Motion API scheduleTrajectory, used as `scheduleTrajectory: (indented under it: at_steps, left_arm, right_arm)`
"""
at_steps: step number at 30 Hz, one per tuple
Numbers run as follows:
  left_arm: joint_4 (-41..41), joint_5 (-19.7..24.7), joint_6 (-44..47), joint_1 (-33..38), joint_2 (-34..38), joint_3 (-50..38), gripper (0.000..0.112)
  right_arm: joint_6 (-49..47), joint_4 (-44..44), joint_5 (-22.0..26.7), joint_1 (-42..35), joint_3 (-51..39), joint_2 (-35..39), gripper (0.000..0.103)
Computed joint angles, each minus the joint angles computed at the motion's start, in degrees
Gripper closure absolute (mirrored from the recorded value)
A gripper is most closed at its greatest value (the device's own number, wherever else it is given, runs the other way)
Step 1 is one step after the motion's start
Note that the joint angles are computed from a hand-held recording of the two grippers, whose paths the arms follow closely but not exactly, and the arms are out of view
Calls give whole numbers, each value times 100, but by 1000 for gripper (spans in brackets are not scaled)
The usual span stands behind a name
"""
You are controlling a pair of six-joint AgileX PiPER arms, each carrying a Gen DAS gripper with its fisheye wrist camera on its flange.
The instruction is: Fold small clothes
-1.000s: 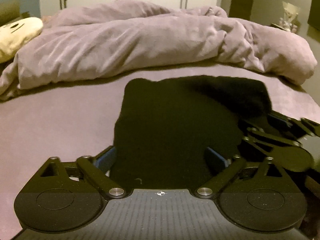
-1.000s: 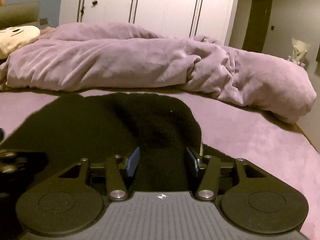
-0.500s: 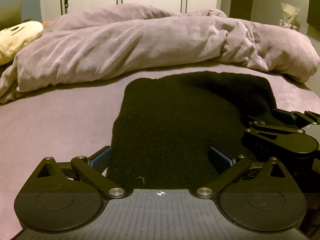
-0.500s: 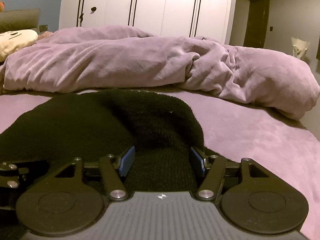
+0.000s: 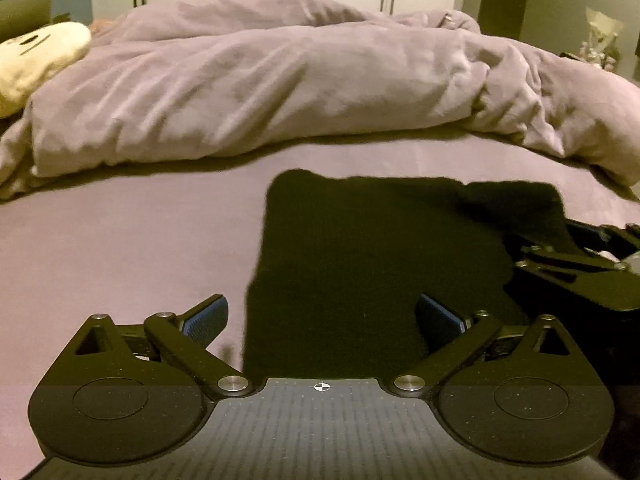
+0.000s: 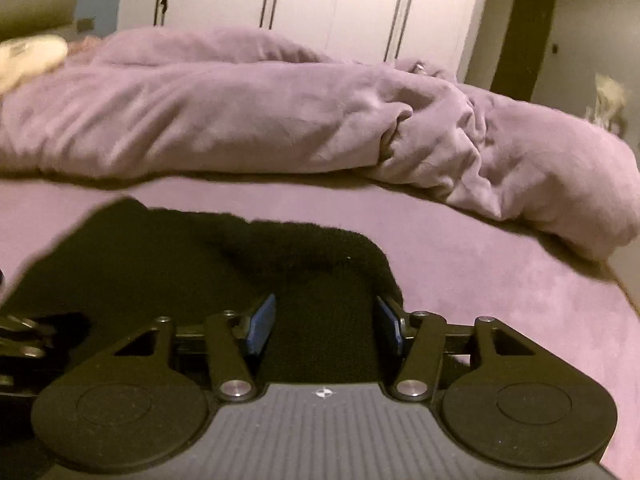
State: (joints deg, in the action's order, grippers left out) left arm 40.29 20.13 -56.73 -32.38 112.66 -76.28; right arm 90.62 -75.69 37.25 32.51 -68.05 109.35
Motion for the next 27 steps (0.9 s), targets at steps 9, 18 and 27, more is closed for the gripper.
scheduleTrajectory:
  at_steps: [9, 18, 27]
  left_arm:
    - [662, 372, -489, -139, -1299, 1117, 9]
    - [331, 661, -963, -650, -2706, 2939, 9]
    - [326, 1215, -799, -919, -2189, 2075, 9]
  right_arm:
    - [674, -231, 680, 869, 792, -1014, 43]
    - [1570, 742, 1679, 2941, 2003, -1938, 38]
    - [1048, 922, 1418, 2529, 1677, -1998, 40]
